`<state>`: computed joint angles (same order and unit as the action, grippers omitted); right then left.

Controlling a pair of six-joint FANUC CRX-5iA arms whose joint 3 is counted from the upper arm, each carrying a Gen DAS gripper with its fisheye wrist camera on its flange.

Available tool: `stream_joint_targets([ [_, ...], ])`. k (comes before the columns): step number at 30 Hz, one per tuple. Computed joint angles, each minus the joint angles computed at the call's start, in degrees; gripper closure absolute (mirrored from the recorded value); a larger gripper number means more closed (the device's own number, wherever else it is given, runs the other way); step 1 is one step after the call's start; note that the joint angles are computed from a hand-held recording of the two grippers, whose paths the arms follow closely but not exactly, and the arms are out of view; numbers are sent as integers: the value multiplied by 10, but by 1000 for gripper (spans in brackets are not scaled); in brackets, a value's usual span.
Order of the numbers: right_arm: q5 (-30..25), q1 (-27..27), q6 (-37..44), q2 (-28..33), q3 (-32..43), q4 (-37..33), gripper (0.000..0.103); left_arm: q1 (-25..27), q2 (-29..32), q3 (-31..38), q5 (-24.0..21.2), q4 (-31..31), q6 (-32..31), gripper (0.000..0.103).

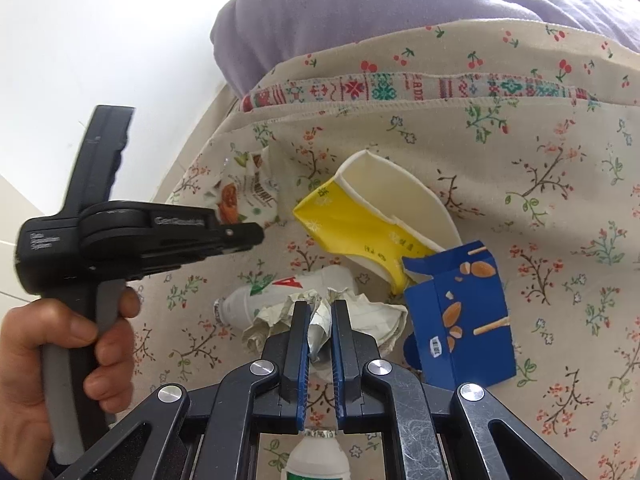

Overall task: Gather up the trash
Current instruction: 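Carry wrapper and tissue to the bucket and release both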

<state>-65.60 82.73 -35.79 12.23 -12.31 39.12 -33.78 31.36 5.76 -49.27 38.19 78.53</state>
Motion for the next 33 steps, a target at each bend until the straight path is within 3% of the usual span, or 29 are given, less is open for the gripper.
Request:
stream_joint_targets([
  [11, 4, -11, 20, 15, 19, 11, 95, 49, -52, -65, -12, 44, -60, 96],
  [16, 22, -21, 32, 29, 29, 16, 95, 72, -75, -81, -14, 34, -60, 96],
  [23, 56, -34, 44, 56, 51, 44, 95, 142, -115, -126, -36, 60, -91, 96],
  [33, 117, -59, 43, 103, 86, 89, 95, 268, -125, -141, -65, 45, -20, 96],
])
